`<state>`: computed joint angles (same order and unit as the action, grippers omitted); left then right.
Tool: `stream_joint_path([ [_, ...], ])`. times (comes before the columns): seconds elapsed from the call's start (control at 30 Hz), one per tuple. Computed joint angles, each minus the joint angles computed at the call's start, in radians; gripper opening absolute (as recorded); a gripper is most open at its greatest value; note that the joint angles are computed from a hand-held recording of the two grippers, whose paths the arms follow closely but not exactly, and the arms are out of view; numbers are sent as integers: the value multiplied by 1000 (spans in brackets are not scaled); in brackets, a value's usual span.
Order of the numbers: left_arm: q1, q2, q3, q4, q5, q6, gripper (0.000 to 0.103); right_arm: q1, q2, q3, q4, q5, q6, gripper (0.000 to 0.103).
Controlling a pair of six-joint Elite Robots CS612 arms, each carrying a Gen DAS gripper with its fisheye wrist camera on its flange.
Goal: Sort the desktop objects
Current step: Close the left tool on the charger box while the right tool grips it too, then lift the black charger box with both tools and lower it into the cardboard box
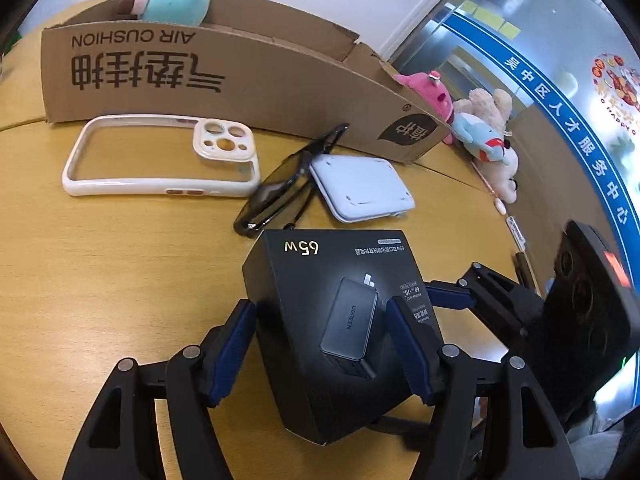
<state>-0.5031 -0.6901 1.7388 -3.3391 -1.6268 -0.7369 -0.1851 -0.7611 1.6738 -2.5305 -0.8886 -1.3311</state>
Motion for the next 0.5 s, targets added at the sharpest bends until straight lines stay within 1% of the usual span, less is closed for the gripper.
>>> stream_joint_path([
  [0.07,-2,-7,5,10,13,6,63,1,-3,12,-33,-3,6,92],
  [0.17,-6,-18,17,4,35,1,62,1,-4,-1,14,22,10,91],
  [0.33,-11,-50,38,-64,110,25,61,-2,-30,46,-112,84,15,90],
  [0.4,-9,-66,40,-92,141,53,61,1,-34,49,-164,129,44,90],
  [0.47,-6,-81,35,-112,173,88,61,7,-39,49,-241,171,76,90],
  [0.5,-4,-87,31,-116,185,105,61,10,-40,49,-270,181,85,90],
])
